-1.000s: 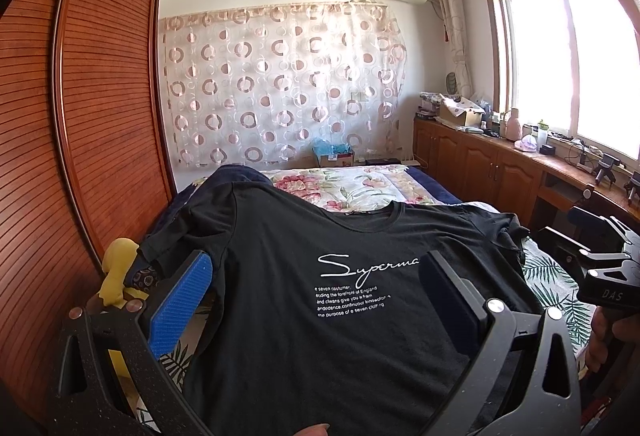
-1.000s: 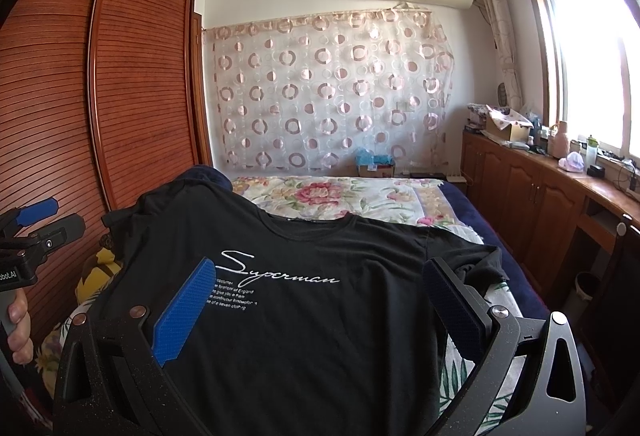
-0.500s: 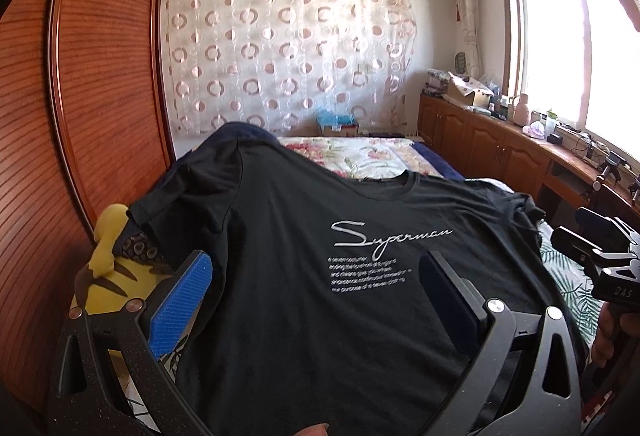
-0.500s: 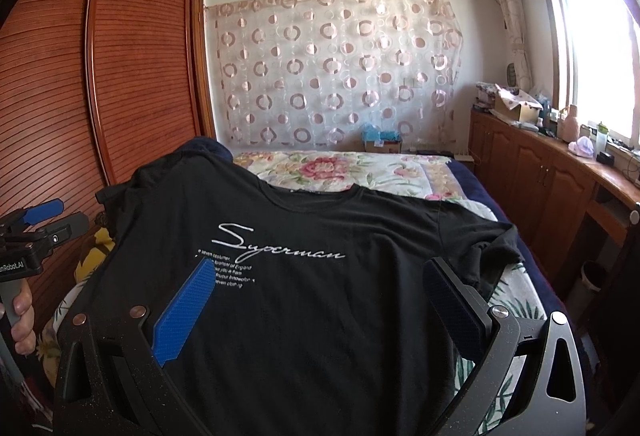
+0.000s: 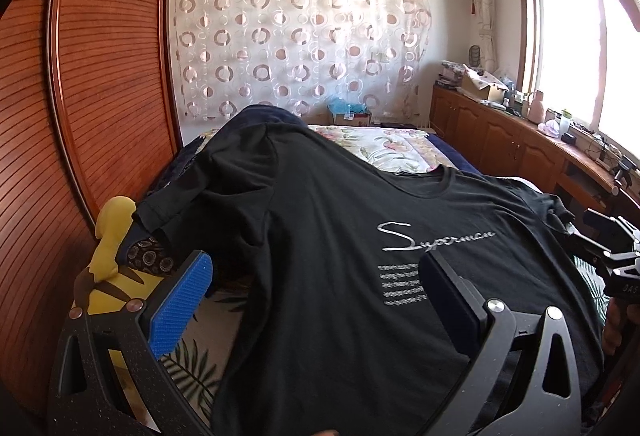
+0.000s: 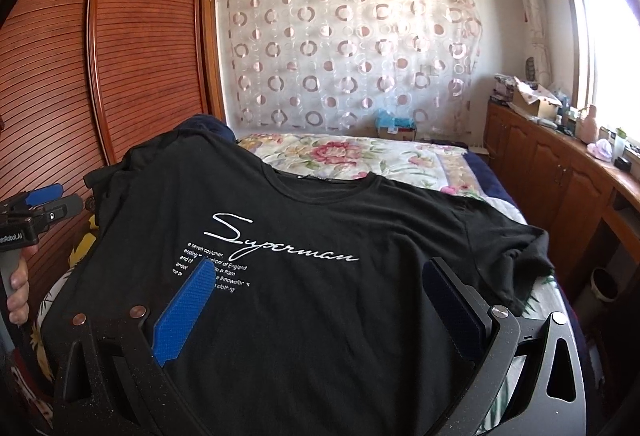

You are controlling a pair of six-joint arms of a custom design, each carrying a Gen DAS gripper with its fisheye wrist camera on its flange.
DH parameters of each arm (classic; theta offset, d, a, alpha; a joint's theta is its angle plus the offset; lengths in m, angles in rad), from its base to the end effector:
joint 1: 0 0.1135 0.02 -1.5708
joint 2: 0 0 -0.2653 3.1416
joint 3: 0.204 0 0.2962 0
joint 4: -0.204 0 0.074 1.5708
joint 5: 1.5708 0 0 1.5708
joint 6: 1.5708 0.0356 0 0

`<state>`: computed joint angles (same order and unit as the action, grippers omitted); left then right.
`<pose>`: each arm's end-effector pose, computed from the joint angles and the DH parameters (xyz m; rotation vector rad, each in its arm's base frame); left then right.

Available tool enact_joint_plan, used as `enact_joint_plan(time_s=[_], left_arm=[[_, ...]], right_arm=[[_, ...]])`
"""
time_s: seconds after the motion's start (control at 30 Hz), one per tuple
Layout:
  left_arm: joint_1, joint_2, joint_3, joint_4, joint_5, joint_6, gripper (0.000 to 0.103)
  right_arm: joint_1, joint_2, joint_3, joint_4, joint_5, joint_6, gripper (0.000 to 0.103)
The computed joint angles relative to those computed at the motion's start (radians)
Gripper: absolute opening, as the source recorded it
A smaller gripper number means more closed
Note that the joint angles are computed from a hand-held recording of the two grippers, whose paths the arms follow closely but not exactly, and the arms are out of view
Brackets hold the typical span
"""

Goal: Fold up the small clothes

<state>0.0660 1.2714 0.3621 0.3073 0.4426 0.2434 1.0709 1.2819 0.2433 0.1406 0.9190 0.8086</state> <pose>0.2552 0.0016 0.1149 0.4352 2.0771 -0.2976 0.1221 0.1645 0.0735 0.0830 2.0635 -0.0195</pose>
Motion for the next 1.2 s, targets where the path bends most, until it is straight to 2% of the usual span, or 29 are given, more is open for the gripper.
enact_joint_plan(time_s=[0.13,0.27,0.33,0.4,0.53,0.7,1.0,1.07,1.1,1.17,1.2], left_arm=[[0.059,0.098,0.087,-0.019,0.057,0.009,0.099],[0.1,0.179,0.181,-0.055,0.079,0.003,0.084],[0.115,0.22,0.226,-0.061,0.077,0.001,0.082],[0.124,0.26,0.274,-0.074,0.077,0.001,0.075],[0.129,0.363,0.399,-0.111,0.037,0.01,0.056],[0.133,0.47,0.506,-0.135,-0.041,0.035,0.052],[0.176,0.563,0.566,-0.185,-0.046,0.105,0.05],[0.177,0.546,0.544,-0.173,-0.05,0.116,0.028],[0.177,0.528,0.526,-0.159,-0.05,0.114,0.025],[0.176,0.496,0.502,-0.148,-0.045,0.123,0.01],[0.175,0.478,0.488,-0.142,-0.043,0.129,0.007]], right_arm=[[-0.071,0.015,-0.014,0.09,-0.081,-0.098,0.103],[-0.143,0.02,-0.019,0.119,-0.183,-0.168,0.103],[-0.196,-0.009,-0.016,0.098,-0.244,-0.208,0.103],[-0.245,-0.047,-0.016,0.073,-0.299,-0.248,0.103],[-0.354,-0.123,-0.018,0.025,-0.405,-0.321,0.103],[-0.46,-0.134,0.007,-0.002,-0.507,-0.379,0.103],[-0.57,-0.056,0.083,-0.011,-0.628,-0.466,0.103],[-0.581,-0.043,0.088,-0.005,-0.64,-0.476,0.103],[-0.582,-0.033,0.092,0.002,-0.641,-0.477,0.103],[-0.594,-0.012,0.104,0.012,-0.649,-0.485,0.103],[-0.592,0.031,0.118,0.041,-0.645,-0.486,0.103]])
